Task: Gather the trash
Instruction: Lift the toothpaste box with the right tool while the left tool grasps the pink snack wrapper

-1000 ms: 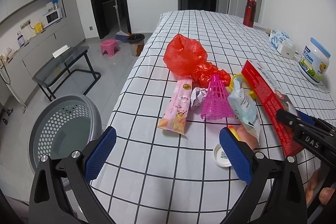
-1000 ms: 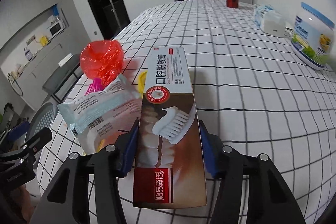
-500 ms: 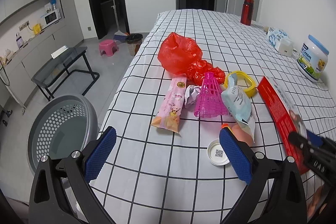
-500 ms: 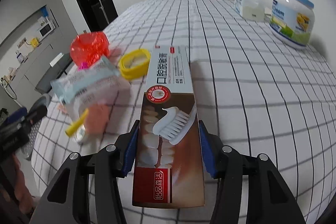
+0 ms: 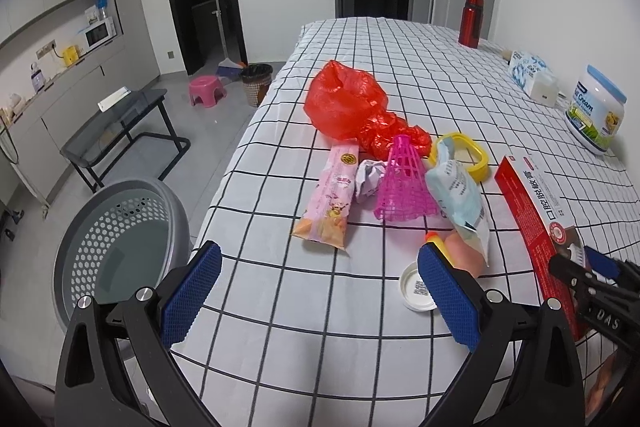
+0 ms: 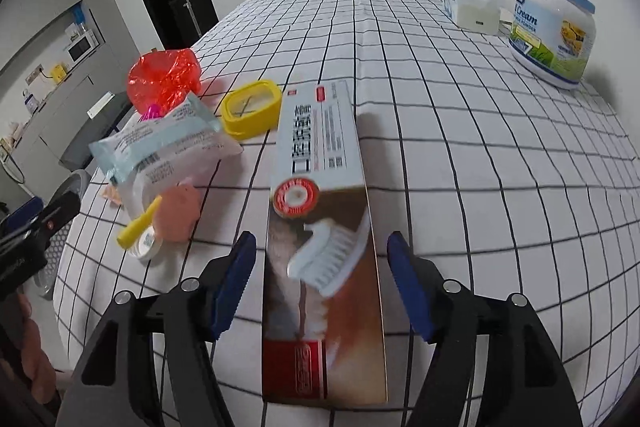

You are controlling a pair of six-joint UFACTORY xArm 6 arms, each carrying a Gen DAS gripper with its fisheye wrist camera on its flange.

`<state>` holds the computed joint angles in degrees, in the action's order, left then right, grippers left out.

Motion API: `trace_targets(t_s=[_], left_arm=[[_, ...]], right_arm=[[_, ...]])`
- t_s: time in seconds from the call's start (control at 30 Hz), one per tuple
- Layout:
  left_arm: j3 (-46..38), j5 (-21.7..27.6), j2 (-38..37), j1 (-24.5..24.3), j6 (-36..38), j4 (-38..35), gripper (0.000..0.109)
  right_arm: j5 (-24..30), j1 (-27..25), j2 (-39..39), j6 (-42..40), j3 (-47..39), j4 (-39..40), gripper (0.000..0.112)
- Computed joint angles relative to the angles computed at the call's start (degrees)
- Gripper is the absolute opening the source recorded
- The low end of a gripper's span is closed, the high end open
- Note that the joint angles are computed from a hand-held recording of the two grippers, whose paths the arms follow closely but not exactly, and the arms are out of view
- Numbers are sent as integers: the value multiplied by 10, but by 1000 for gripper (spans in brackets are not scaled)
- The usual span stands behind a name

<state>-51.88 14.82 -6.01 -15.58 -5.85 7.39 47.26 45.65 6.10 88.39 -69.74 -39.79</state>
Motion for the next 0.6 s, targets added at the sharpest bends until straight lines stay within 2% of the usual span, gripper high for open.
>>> trace_targets(t_s=[0.2,0.33,0.43,0.6], left_arm=[[-5,0,5,19,-11,8,97],[-5,-6,7,35,-23,19,97],[-6,-6,11,43,-27,24,97],[-10,-2,19,45,-16,14,97]], right_arm=[[30,-13,49,-58,-59,36,65],[32,-17,63,-58,-67,42,65],[36,-16,68,-52,-71,36,52],[24,-13,67,-42,-67,22,52]])
